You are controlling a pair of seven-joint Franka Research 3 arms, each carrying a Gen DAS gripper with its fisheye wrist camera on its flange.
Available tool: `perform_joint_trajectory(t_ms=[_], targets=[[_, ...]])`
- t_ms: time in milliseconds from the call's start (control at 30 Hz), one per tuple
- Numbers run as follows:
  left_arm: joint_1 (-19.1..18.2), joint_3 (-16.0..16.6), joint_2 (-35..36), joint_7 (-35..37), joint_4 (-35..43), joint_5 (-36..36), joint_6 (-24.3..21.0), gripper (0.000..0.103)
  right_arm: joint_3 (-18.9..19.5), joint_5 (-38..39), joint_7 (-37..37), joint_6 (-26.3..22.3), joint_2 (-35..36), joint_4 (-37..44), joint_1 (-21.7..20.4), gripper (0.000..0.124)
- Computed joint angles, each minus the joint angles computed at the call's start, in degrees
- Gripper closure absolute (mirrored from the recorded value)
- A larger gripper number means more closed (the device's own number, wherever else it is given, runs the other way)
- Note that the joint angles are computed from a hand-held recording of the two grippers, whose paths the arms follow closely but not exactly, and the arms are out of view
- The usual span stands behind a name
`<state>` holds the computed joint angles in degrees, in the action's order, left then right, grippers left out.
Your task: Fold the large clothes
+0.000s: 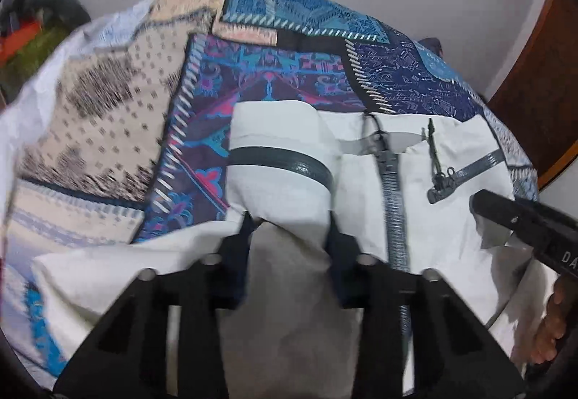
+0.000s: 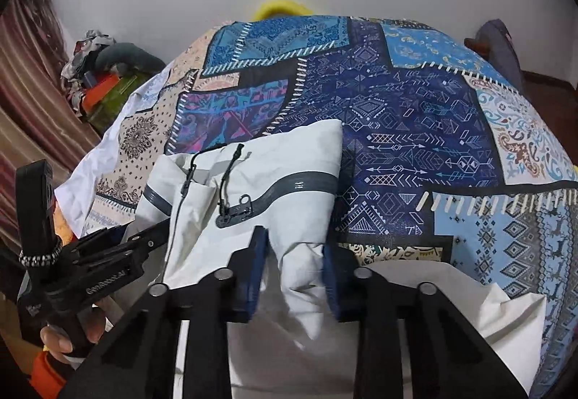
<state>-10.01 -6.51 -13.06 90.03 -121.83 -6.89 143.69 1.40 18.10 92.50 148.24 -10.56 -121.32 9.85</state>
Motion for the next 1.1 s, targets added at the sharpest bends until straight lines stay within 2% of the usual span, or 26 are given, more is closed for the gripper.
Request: perform_joint_trajectory(t_ms=[67, 267, 367, 467, 567, 733, 833, 900, 933, 1100], targets=[[-0.5, 0.3, -2.7, 1.2, -1.3, -0.6, 0.5, 0.079, 0.2, -0.3, -0.5, 0.4, -1.8, -1.1, 0.2, 0.106], [-3.7, 5.4, -12.5, 10.2, -6.4, -8.8, -0.6, 0.079, -0.1, 2.2, -6.8, 0.5, -10.6, -6.3, 2.3, 0.108], [-4.6, 6.2, -17.7, 12.6, -9.4, -8.7, -0.7, 0.079, 0.6, 2.1, -8.6, 0.9, -16.1, -9.7, 2.9, 0.108], [-5.3, 6.8, -23.2, 13.4, -12.2, -7.7, -3.1, 0.079, 0.2, 4.4, -9.9, 0.4, -21.6, -12.7, 4.7, 0.108], [-5.7, 7.5, -28.5, 13.4, -14.7, -6.5, -6.5, 0.078, 0.6, 5.9, -9.5, -1.2, -26.4, -15.2, 5.6, 0.108], [-6.5, 8.8, -36.4, 11.9, -18.6, -6.3, -14.7, 0.073, 3.1, 4.8, -7.3, -5.0, -34.2, -19.3, 5.9, 0.108], [-6.6, 9.2, -40.5, 10.6, -20.9, -6.4, -19.9, 0.067, 3.9, 4.9, -4.9, -8.1, -38.6, -22.0, 6.4, 0.108], [-6.8, 9.5, -43.6, 9.9, -22.6, -6.8, -22.8, 0.058, 4.5, 4.6, -3.7, -10.1, -41.1, -23.4, 6.5, 0.108], [-6.8, 9.5, -45.2, 9.5, -23.6, -6.6, -24.5, 0.055, 4.8, 4.6, -2.9, -11.1, -42.6, -24.4, 6.6, 0.108], [-6.4, 6.9, -52.8, 9.4, -28.6, -1.6, -31.8, 0.054, 6.5, 2.9, 0.7, -17.3, -48.6, -28.6, 6.2, 0.108]])
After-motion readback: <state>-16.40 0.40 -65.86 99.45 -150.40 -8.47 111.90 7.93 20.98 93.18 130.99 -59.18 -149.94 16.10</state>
